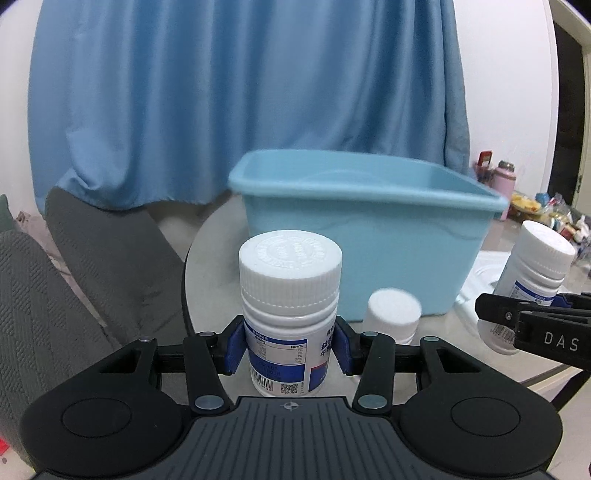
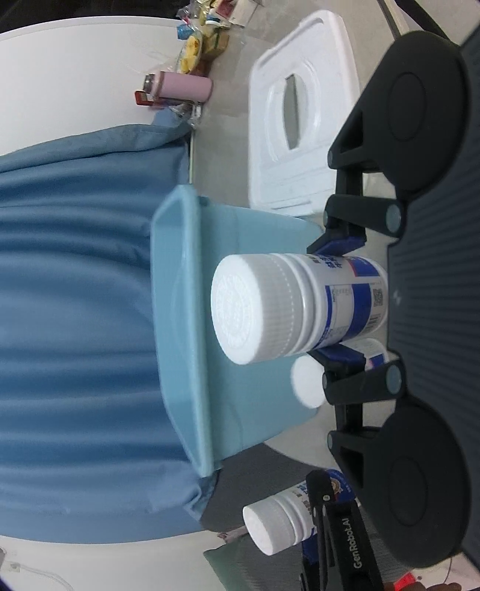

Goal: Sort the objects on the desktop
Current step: 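Lift both held bottles and carry them over the blue bin, then open right tool to drop its bottle while left tool releases its bottle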

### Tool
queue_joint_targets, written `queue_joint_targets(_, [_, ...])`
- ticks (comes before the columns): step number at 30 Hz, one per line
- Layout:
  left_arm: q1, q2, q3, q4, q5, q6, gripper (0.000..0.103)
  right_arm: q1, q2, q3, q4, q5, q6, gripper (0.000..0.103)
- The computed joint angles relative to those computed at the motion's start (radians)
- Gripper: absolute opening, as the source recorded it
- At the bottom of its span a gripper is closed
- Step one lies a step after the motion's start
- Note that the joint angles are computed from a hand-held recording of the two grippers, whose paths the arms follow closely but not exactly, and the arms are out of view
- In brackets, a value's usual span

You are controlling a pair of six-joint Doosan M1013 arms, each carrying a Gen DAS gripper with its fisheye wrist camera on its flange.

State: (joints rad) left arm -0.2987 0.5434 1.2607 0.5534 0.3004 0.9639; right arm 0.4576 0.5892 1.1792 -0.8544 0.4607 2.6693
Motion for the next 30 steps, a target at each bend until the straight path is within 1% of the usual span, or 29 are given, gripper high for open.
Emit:
queue_joint_targets(2, [-0.001, -0.006, -0.012, -0.039, 0.002, 0.038, 0.048, 0.000, -0.002, -0.014, -0.002, 0.006, 0.000, 0.049])
queue_joint_targets(5, [-0.005, -0.010, -0.040, -0.065, 0.010, 0.078, 0.048, -0.004, -0.001, -0.041, -0.010, 0.011, -0.008, 0.049])
queue_joint_targets(8, [-0.003, 0.001, -0.089, -0.118, 0.021, 0.127, 0.048, -0.012, 0.005, -0.074, -0.012, 0.010, -0.023, 0.049])
queue_joint_targets(12, [-0.004, 0.029, -0.167, -0.152, 0.036, 0.177, 0.048, -0.026, 0.024, -0.128, -0.008, 0.008, -0.051, 0.049])
queue_joint_targets(17, [0.000, 0.090, -0.293, -0.207, 0.079, 0.229, 0.048, -0.045, 0.071, -0.218, 0.021, 0.004, -0.102, 0.049])
queue_joint_targets(20, [0.004, 0.139, -0.385, -0.244, 0.125, 0.254, 0.048, -0.058, 0.110, -0.289, 0.080, 0.007, -0.180, 0.049])
queue_joint_targets(23, [0.004, 0.200, -0.492, -0.269, 0.186, 0.287, 0.048, -0.070, 0.158, -0.370, 0.159, 0.025, -0.271, 0.049])
queue_joint_targets(27, [0.006, 0.278, -0.624, -0.300, 0.273, 0.318, 0.048, -0.085, 0.223, -0.476, 0.284, 0.075, -0.409, 0.049])
queue_joint_targets(30, [0.006, 0.329, -0.708, -0.316, 0.336, 0.341, 0.048, -0.093, 0.264, -0.537, 0.359, 0.114, -0.482, 0.049])
